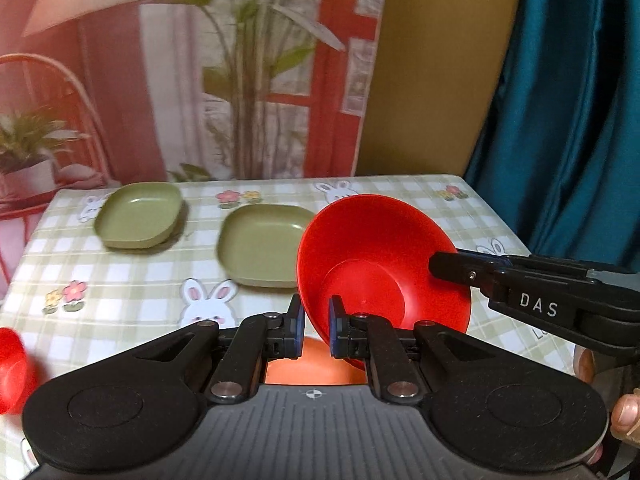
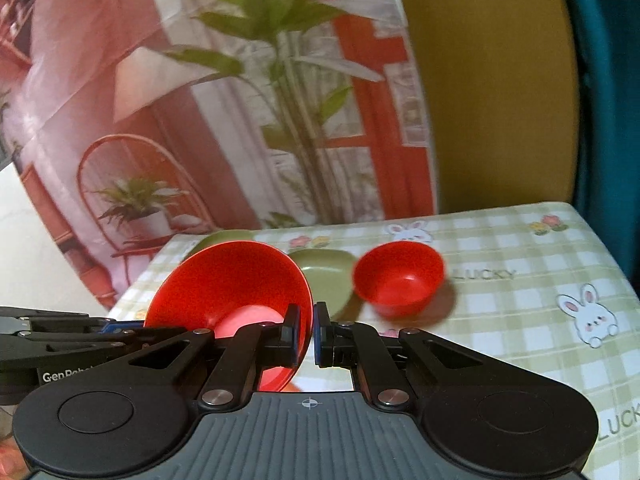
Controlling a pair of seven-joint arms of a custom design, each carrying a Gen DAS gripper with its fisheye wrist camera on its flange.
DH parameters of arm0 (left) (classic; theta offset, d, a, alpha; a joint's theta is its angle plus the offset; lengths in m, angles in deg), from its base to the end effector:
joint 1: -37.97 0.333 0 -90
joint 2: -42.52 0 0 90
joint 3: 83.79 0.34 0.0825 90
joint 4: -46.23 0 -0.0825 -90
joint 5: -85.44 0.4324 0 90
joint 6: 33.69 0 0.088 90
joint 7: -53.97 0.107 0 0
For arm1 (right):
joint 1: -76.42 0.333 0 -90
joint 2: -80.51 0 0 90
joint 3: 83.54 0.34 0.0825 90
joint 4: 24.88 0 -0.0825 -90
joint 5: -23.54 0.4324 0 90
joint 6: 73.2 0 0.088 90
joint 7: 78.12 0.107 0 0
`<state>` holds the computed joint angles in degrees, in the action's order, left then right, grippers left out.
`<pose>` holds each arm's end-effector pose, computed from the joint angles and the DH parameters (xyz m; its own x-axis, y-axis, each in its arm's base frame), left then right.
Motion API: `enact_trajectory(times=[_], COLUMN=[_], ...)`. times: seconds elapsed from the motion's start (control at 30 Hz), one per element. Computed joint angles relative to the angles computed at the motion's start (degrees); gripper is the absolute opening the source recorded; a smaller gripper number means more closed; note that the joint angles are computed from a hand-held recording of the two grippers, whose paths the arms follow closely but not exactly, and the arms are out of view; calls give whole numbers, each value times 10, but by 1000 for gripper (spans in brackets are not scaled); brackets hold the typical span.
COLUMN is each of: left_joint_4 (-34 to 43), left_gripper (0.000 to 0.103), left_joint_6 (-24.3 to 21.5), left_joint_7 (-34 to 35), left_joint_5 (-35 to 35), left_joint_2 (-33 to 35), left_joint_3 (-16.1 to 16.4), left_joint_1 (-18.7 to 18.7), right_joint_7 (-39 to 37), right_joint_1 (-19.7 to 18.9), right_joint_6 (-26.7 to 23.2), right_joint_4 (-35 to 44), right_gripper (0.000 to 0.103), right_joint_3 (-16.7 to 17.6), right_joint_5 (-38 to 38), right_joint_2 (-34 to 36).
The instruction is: Organize plates and bowls
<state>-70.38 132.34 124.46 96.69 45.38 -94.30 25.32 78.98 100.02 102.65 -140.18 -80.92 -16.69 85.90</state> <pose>0.5973 -0.2662 0.5175 -0.2629 -0.9610 0.0861 -0.6781 0.1206 -0.7250 0.5665 0.3356 0.5091 0.1351 -0.9243 -0.3569 -0.6311 0.1974 -0.7502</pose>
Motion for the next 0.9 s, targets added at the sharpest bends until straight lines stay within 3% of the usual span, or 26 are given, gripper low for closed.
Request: enact_trajectory(times=[0.43, 0.67, 0.9], left_joint_4=[125, 209, 306], left_gripper=[13, 13, 13], left_joint_6=[-60, -68, -74], left_joint_7=[31, 70, 86], left_joint_5=[0, -25, -44], left_joint_2=[110, 180, 258], left_joint_3=[19, 26, 42], left_joint_1=[-37, -48, -64], right_joint_7=[-56, -97, -158], right_joint_1=[-23, -27, -53], right_joint_6=[27, 38, 41], right_joint_4=[-8, 31, 87], right_gripper=[7, 7, 7], right_joint_3=[-12, -28, -15], right_joint_5=[89, 135, 197], right_joint_2=[32, 78, 138])
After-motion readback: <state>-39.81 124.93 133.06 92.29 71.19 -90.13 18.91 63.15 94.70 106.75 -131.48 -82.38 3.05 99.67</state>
